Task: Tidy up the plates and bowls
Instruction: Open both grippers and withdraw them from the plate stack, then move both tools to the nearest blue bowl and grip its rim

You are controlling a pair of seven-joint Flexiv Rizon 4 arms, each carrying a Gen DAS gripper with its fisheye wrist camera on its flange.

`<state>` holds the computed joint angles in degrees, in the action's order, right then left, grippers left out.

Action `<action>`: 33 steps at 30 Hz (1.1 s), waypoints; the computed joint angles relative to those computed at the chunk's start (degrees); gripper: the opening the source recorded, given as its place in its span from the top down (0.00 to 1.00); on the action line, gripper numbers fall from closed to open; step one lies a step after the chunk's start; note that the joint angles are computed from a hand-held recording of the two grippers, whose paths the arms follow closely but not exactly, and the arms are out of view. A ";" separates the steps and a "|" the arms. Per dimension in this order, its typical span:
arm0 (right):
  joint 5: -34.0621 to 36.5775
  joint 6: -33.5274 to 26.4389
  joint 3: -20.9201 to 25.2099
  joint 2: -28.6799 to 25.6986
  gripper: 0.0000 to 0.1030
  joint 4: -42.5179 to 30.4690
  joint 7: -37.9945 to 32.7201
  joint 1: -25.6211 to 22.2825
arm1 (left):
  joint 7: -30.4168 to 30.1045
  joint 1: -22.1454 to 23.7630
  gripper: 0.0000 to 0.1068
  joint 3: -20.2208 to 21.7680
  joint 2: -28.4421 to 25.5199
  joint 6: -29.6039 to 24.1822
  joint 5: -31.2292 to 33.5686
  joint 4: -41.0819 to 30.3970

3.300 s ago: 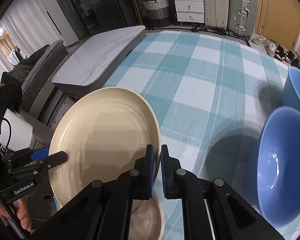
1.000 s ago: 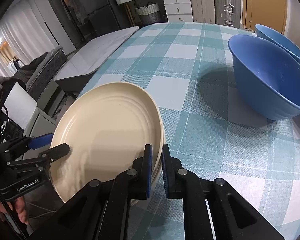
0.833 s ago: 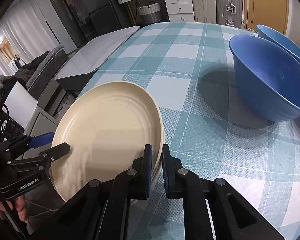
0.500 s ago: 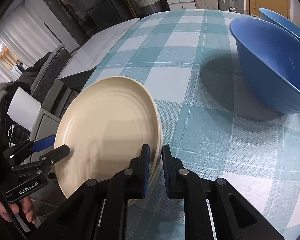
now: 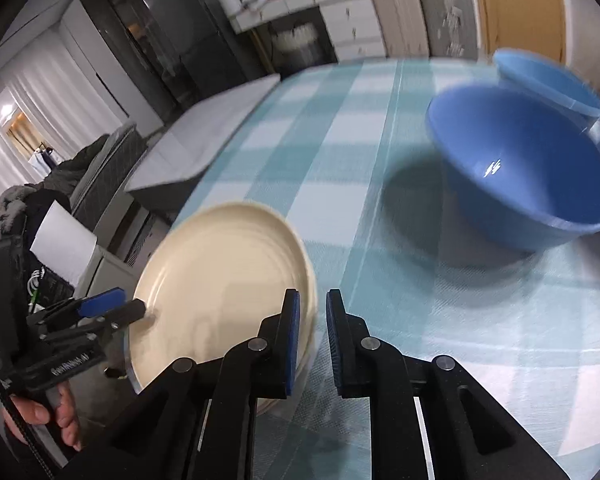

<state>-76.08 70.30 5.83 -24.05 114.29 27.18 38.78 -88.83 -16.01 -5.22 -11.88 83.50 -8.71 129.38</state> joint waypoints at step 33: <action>0.64 -36.92 18.10 40.65 0.12 23.49 0.96 -9.46 | -2.31 -25.17 0.05 6.48 -14.04 11.72 7.17 -25.92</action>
